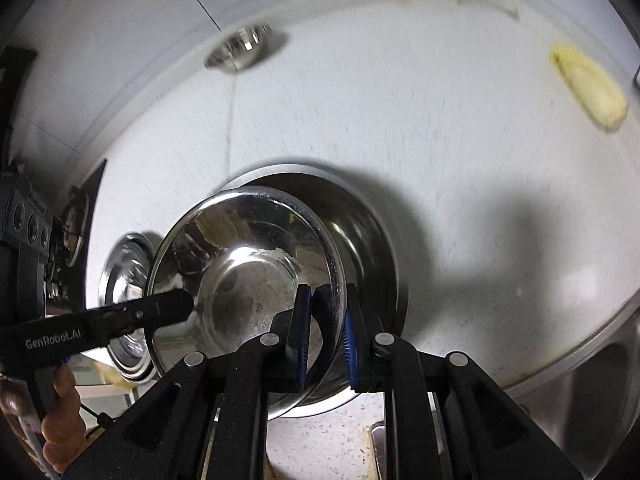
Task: Organize plates and bowls
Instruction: 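Lift the medium bowl with both grippers and carry it over the large bowl, then lower the medium bowl into the large bowl and open both grippers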
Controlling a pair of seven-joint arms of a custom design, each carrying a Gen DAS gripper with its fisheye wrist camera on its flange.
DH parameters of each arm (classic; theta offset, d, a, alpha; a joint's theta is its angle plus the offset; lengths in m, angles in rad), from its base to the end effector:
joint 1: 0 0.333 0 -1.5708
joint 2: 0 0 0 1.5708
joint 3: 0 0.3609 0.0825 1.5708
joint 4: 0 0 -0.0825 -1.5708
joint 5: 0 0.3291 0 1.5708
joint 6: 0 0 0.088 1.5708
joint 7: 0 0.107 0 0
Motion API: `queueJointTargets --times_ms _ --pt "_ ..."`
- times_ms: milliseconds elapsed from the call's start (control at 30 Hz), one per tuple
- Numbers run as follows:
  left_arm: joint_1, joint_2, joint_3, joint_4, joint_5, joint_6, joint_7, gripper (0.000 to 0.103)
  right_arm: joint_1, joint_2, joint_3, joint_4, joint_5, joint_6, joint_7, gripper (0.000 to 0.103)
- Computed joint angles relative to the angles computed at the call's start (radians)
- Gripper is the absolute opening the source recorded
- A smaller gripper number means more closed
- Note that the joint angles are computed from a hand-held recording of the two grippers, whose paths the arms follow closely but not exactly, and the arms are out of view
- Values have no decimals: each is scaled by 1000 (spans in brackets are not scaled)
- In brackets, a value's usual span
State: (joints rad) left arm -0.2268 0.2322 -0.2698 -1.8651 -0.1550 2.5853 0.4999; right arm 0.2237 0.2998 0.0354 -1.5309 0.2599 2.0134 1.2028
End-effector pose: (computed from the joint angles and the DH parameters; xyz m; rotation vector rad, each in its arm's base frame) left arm 0.5500 -0.2768 0.5222 2.6188 -1.2056 0.7264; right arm 0.6070 0.1731 0.5615 -2.4587 1.4021 0.0496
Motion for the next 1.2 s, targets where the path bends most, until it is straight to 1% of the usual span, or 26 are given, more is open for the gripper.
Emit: queueJointTargets --times_ms 67,200,233,300,367,467,533,567,633,700,833,900,1000,1033,1200 --pt "-1 13 -4 0 -7 -2 1 7 -2 17 -1 2 4 -10 7 13" --pt "-14 24 4 18 30 -29 -18 8 0 24 -4 4 -4 -2 14 13" --pt "-17 23 6 18 39 -31 -22 10 0 23 -5 4 -5 2 16 13" --pt "-20 25 4 24 50 -25 -19 11 -1 28 -4 14 -4 8 17 13" --pt "-16 28 -3 35 45 -24 1 14 -5 19 -5 2 -1 27 11 13" --pt "-32 19 10 48 100 -46 -3 20 -9 12 -7 -2 -4 57 -4 13" --pt "-34 0 16 43 130 -53 1 23 -3 5 -7 -4 -19 79 -5 13" --pt "-35 -8 19 39 141 -50 2 23 -3 4 -5 1 -18 83 -9 14" --pt "-33 -26 23 32 159 -45 4 23 0 4 -5 9 -22 90 -7 20" --pt "-28 -45 27 18 169 -32 8 23 0 9 -3 26 -19 88 -5 28" --pt "-9 -80 38 -14 172 1 9 27 6 26 0 64 -21 78 -1 32" --pt "3 -95 43 -33 159 10 8 28 9 36 0 84 -24 70 6 39" --pt "24 -125 56 -78 146 26 -1 28 13 53 -1 111 -32 62 12 40" --pt "26 -119 58 -73 149 25 -13 28 13 61 -1 124 -33 55 15 40" --pt "53 -142 65 -134 107 53 -8 28 17 98 -9 170 -50 31 45 41"
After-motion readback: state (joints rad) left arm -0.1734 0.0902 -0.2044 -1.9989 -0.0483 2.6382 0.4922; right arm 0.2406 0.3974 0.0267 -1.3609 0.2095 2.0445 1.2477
